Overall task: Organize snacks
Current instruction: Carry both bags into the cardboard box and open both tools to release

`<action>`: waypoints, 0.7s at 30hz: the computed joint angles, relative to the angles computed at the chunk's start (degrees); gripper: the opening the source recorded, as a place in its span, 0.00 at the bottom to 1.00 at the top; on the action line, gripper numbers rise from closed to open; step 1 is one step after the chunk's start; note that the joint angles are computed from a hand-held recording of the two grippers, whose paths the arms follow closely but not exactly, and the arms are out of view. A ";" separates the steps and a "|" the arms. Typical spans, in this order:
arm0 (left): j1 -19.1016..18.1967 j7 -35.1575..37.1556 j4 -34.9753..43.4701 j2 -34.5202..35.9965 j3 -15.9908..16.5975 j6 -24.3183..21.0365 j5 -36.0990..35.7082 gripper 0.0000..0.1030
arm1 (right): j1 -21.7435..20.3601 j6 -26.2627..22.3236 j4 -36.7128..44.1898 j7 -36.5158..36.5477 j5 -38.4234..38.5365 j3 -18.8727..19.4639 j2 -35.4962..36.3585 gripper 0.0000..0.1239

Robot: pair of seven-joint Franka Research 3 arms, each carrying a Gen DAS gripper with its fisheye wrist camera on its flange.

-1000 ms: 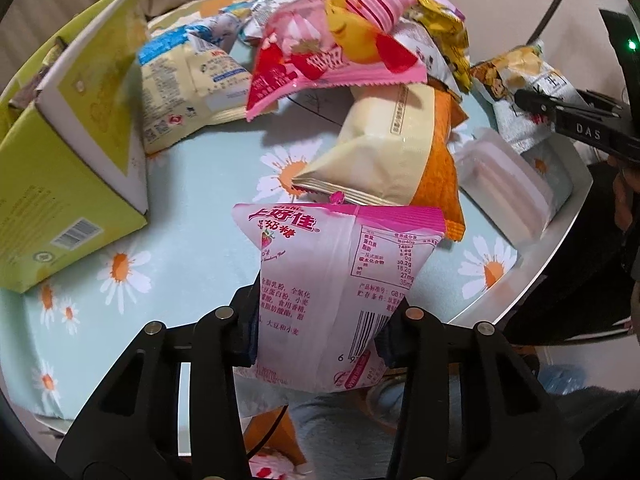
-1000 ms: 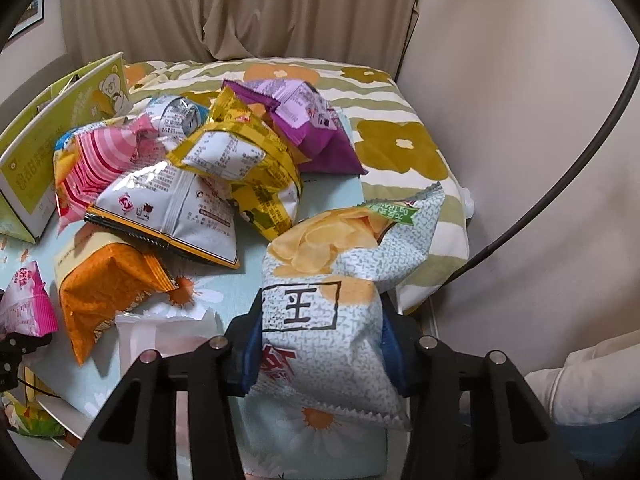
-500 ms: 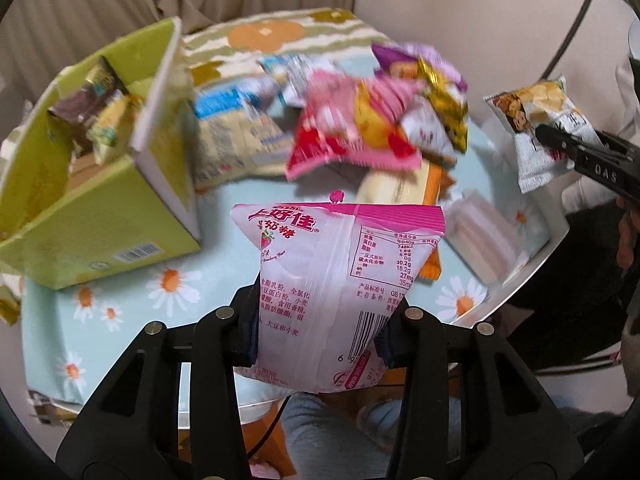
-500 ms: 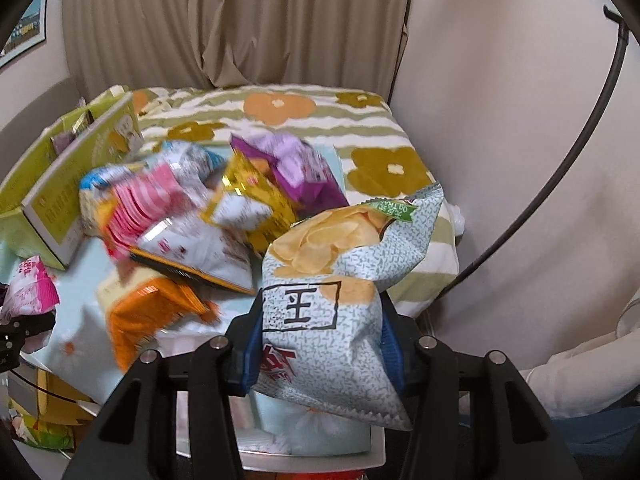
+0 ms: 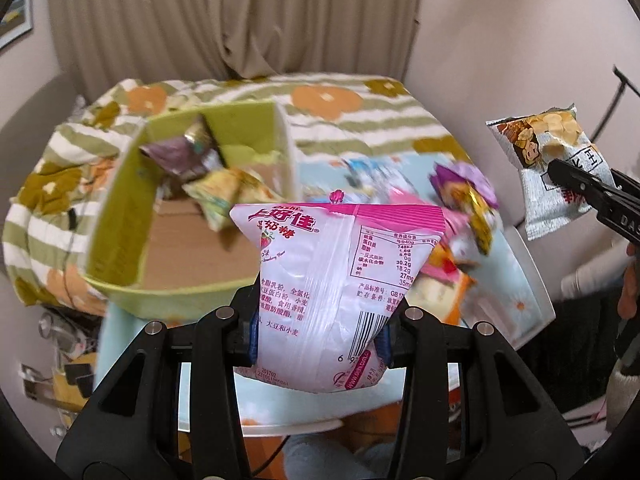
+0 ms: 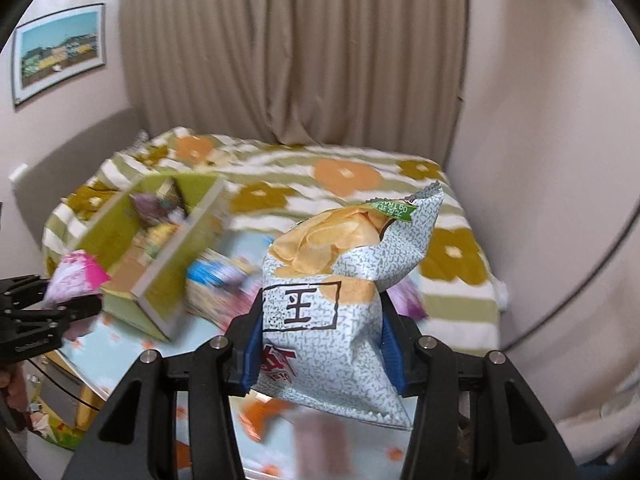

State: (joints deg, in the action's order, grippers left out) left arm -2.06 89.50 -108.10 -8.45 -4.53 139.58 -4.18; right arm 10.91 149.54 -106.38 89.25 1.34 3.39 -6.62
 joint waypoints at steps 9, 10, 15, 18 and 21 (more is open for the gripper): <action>4.79 0.11 9.37 6.13 2.28 -2.64 1.23 0.37 | 5.84 -2.31 17.87 -2.47 3.73 1.89 13.35 0.37; 5.46 0.47 11.03 7.49 2.42 -3.31 1.23 0.37 | 6.71 -3.23 20.92 -2.44 3.70 2.01 15.62 0.37; 8.64 1.44 18.61 14.30 2.28 -6.58 1.23 0.37 | 10.43 -8.73 34.21 -1.53 3.95 1.78 25.40 0.37; 10.49 2.15 24.46 19.61 1.93 -9.58 1.58 0.37 | 12.54 -12.46 41.70 -0.07 3.69 1.17 30.86 0.37; 11.99 3.59 29.05 24.05 1.07 -11.94 1.46 0.37 | 14.48 -16.82 49.64 1.70 2.89 0.31 36.39 0.37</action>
